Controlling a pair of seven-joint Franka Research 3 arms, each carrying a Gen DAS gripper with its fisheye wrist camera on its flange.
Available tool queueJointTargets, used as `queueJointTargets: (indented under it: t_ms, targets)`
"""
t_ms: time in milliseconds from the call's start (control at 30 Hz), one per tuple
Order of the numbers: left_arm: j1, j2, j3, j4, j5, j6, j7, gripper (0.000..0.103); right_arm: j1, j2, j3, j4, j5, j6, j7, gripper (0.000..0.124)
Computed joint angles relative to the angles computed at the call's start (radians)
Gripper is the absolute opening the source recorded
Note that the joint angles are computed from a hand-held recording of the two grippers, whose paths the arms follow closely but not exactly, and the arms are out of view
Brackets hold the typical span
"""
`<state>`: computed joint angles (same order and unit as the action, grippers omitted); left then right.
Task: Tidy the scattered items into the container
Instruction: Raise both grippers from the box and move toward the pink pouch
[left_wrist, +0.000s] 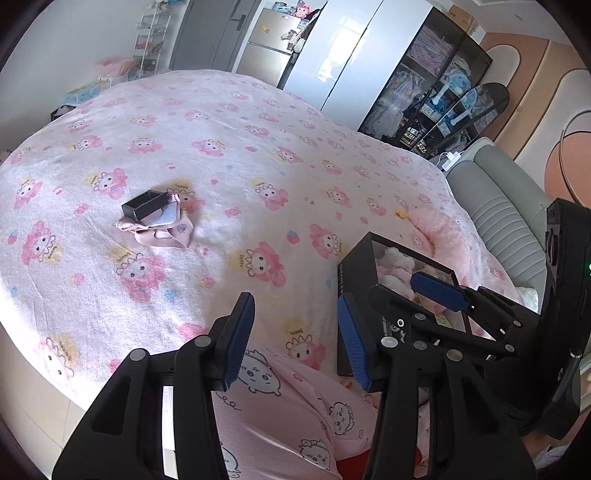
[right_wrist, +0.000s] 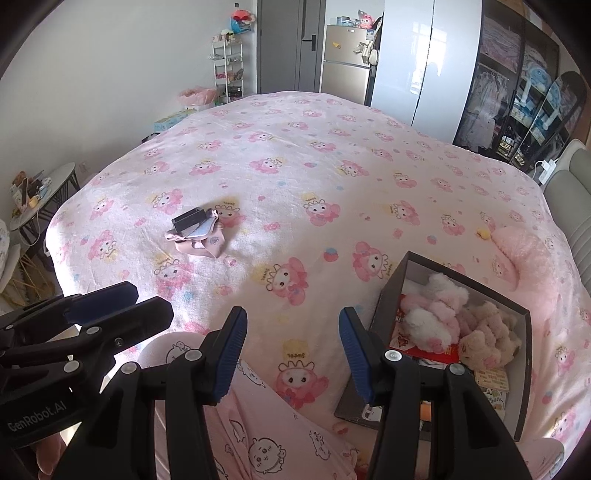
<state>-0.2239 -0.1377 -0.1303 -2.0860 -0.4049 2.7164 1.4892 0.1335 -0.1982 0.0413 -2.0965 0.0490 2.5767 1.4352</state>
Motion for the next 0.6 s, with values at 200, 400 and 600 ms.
queueJointTargets:
  t_ms: [200,400,600]
  targets:
    - [0.016,0.014,0.015,0.001,-0.03,0.005,0.008,0.047,0.019,0.055,0.007,0.054,0.002,-0.022,0.002,0.048]
    - [0.047,0.045,0.019,0.007,-0.04,0.019,0.001,0.047,0.046,0.14,0.006,0.134,0.023,-0.056,-0.011,0.048]
    - [0.092,0.119,0.012,0.049,-0.051,0.017,-0.011,0.047,0.071,0.272,-0.002,0.262,0.074,-0.134,-0.035,0.048]
